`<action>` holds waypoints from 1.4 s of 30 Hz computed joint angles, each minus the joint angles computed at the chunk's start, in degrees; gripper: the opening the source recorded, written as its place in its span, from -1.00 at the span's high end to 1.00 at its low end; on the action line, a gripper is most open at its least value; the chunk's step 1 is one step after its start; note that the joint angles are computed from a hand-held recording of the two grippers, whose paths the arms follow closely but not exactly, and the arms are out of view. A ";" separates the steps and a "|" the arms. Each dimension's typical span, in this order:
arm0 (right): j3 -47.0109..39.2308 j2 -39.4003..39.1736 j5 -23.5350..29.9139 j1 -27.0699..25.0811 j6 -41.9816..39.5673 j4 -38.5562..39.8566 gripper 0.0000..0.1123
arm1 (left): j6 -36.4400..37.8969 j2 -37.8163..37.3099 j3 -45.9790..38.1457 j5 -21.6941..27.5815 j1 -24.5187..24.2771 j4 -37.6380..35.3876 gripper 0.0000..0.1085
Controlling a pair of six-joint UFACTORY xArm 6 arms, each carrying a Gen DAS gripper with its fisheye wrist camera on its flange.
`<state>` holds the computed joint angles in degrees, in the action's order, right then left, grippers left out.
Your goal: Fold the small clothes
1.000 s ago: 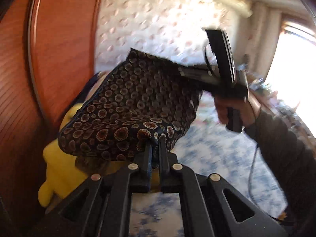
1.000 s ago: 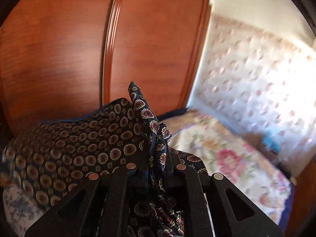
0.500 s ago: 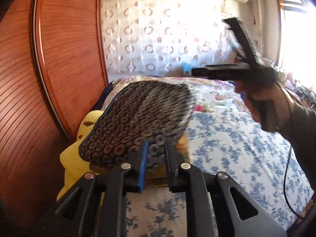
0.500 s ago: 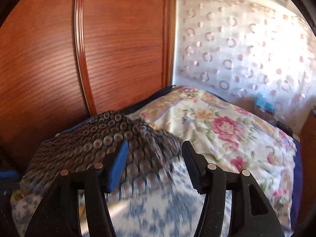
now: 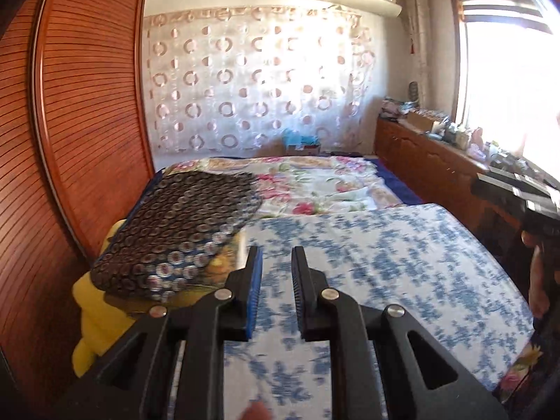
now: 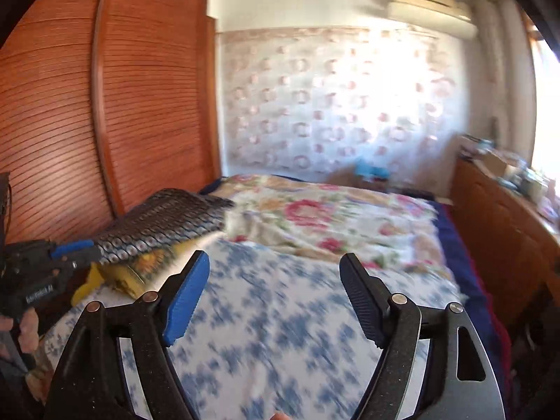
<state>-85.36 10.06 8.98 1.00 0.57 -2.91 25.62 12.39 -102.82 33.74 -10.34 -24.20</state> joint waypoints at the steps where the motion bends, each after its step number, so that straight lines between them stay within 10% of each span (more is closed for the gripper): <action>1: 1.99 -1.49 -0.50 -0.59 3.90 -3.60 -0.41 | 0.16 -0.59 0.70 -0.61 -0.53 -0.51 0.73; 10: 15.29 -12.10 -4.52 -5.88 28.18 -26.48 -0.41 | -2.70 -4.36 5.16 -4.34 -2.97 1.81 0.73; 42: 18.92 -17.83 -3.96 -7.18 47.19 -44.03 -0.41 | -6.24 -10.78 11.05 -6.37 -4.01 5.68 0.72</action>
